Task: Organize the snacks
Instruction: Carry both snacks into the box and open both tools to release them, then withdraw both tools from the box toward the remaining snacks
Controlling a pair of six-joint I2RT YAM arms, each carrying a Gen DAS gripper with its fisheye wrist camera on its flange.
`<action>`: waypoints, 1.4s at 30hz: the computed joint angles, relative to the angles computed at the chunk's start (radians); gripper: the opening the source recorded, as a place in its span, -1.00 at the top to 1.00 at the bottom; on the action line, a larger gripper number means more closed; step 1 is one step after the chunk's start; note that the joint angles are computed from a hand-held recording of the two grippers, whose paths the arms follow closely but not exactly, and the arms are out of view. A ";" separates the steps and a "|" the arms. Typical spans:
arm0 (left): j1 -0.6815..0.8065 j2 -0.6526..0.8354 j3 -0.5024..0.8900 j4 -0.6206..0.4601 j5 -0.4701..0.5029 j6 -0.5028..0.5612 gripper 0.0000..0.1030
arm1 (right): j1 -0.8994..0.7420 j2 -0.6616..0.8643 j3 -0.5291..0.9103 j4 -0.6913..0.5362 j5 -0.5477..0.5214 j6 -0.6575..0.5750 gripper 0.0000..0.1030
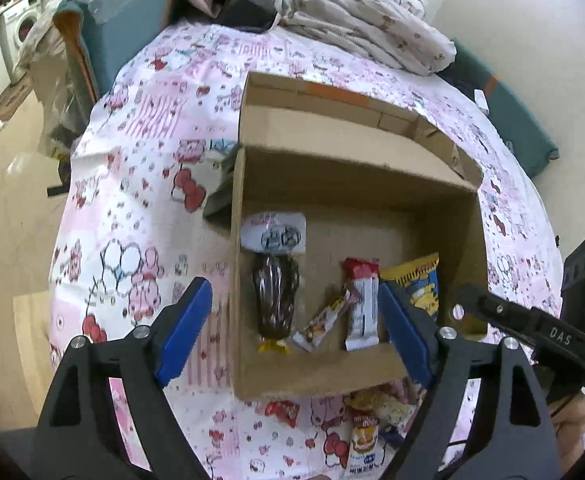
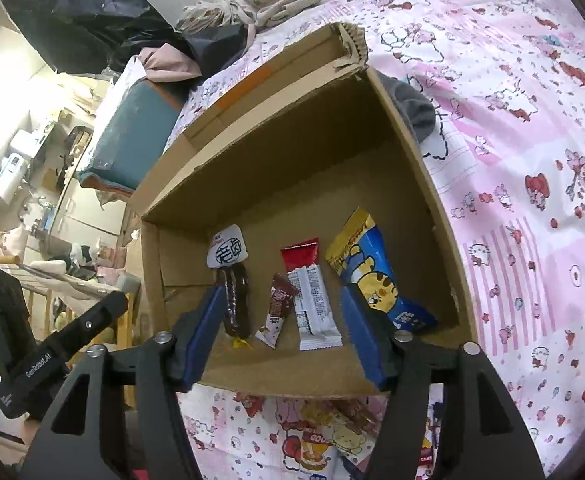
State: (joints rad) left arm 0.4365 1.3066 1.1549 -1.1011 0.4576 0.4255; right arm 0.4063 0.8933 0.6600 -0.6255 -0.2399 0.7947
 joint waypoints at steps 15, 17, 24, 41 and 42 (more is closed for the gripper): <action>0.074 -0.142 -0.086 0.023 0.004 0.106 -0.60 | 0.228 -0.094 0.069 -0.172 0.302 0.065 -0.78; 0.089 -0.136 -0.082 0.014 0.010 0.106 -0.60 | 0.267 -0.120 0.072 -0.198 0.348 0.093 -0.80; 0.143 -0.131 -0.094 -0.044 0.005 0.145 -0.60 | 0.473 -0.199 0.094 -0.315 0.528 0.259 -0.80; 0.299 -0.247 -0.205 -0.144 -0.030 0.343 -0.60 | 1.148 -0.172 0.146 -0.688 0.879 1.013 -0.80; 0.296 -0.252 -0.215 -0.142 -0.042 0.339 -0.60 | 1.170 -0.168 0.143 -0.701 0.878 1.049 -0.80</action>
